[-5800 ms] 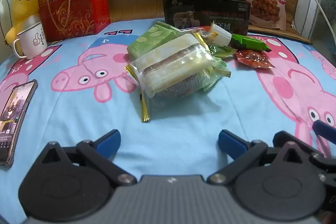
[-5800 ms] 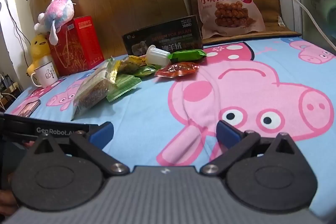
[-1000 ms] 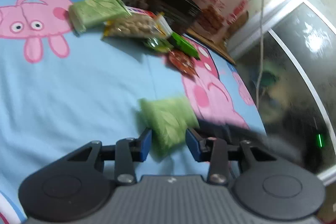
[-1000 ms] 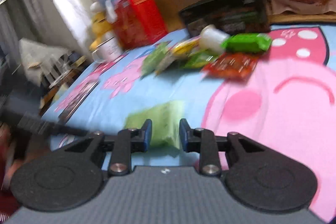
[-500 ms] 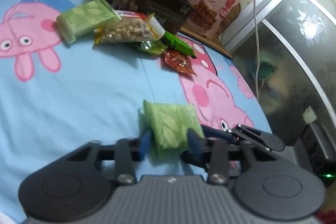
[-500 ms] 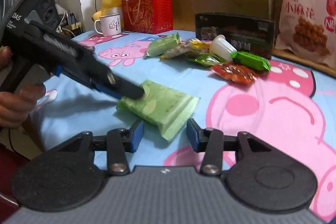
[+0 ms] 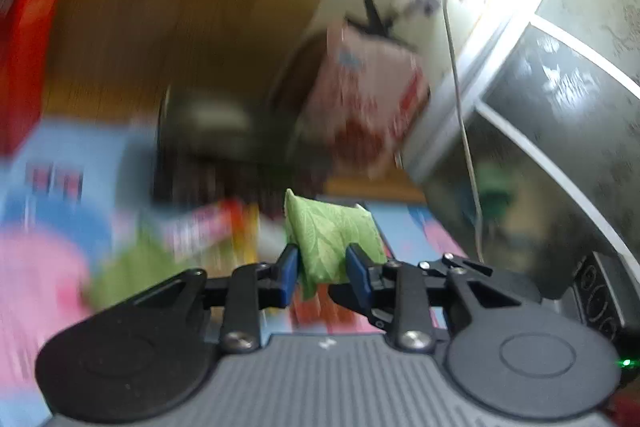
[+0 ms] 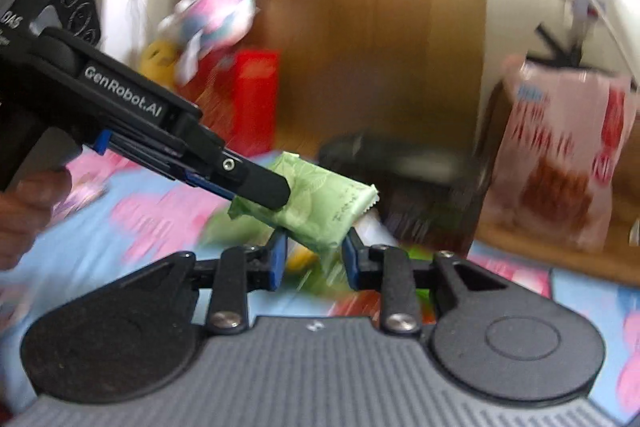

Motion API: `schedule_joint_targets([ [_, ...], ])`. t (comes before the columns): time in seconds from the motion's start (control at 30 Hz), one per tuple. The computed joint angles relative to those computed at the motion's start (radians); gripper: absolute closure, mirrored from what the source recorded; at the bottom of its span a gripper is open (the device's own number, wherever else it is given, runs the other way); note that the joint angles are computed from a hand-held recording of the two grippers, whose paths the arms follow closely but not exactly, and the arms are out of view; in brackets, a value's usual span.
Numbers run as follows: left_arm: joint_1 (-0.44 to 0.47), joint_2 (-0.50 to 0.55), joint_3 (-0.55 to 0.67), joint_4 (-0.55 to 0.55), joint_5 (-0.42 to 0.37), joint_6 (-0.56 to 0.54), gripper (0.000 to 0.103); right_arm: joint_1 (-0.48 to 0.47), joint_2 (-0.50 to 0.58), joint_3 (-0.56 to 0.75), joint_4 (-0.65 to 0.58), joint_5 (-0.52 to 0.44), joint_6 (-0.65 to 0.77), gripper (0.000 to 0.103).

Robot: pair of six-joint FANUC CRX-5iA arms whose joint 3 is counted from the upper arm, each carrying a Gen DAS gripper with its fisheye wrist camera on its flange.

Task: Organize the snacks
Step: 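Lift the green cake into the black tin and release it, then grasp the clear peanut bag with the left tool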

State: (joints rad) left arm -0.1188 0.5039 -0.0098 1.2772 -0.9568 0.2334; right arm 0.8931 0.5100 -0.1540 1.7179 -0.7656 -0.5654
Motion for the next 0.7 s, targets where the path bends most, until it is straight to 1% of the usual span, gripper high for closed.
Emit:
schedule_joint_targets([
  [0.07,-0.024,0.083,0.146,-0.018,0.019,0.073,0.075,-0.062,0.017,0.051,0.015,0.028,-0.013,0.071],
  [0.13,-0.043,0.195,0.339,-0.081,0.035,0.196,0.075,-0.12,0.043,0.122,-0.029,0.085,0.005,0.071],
  [0.17,-0.048,0.245,0.422,-0.113,0.036,0.261,0.075,-0.144,0.062,0.165,-0.077,0.117,0.028,0.071],
  [0.2,-0.051,0.305,0.523,-0.165,0.032,0.355,0.075,-0.168,0.081,0.206,-0.135,0.158,0.06,0.071],
  [0.23,-0.05,0.358,0.612,-0.208,0.015,0.434,0.075,-0.18,0.101,0.244,-0.203,0.185,0.117,0.071],
  [0.27,-0.048,0.41,0.697,-0.244,-0.009,0.504,0.075,-0.183,0.126,0.288,-0.286,0.186,0.197,0.068],
  [0.3,-0.048,0.454,0.77,-0.283,-0.032,0.571,0.075,-0.181,0.152,0.331,-0.364,0.18,0.279,0.068],
  [0.33,-0.048,0.479,0.81,-0.312,-0.042,0.609,0.075,-0.175,0.172,0.367,-0.435,0.167,0.361,0.068],
  [0.37,-0.049,0.49,0.823,-0.334,-0.041,0.625,0.074,-0.166,0.19,0.396,-0.488,0.147,0.429,0.068],
  [0.4,-0.049,0.487,0.81,-0.341,-0.034,0.616,0.073,-0.159,0.199,0.406,-0.505,0.13,0.458,0.068],
  [0.43,-0.048,0.472,0.771,-0.324,-0.015,0.588,0.072,-0.157,0.199,0.401,-0.491,0.123,0.446,0.067],
  [0.47,-0.044,0.464,0.754,-0.316,-0.015,0.573,0.071,-0.158,0.188,0.375,-0.46,0.129,0.399,0.066],
  [0.5,-0.039,0.45,0.725,-0.298,-0.021,0.547,0.071,-0.162,0.17,0.338,-0.401,0.137,0.321,0.066],
  [0.53,-0.033,0.421,0.667,-0.259,-0.016,0.504,0.07,-0.166,0.145,0.287,-0.313,0.14,0.213,0.066],
  [0.6,-0.017,0.344,0.516,-0.144,0.003,0.382,0.069,-0.17,0.082,0.175,-0.133,0.149,-0.017,0.065],
  [0.67,0.001,0.262,0.36,-0.035,0.005,0.258,0.069,-0.205,0.024,0.076,0.056,0.235,-0.247,0.066],
  [0.7,0.009,0.222,0.283,0.013,0.009,0.2,0.069,-0.213,0.008,0.051,0.111,0.284,-0.318,0.066],
])
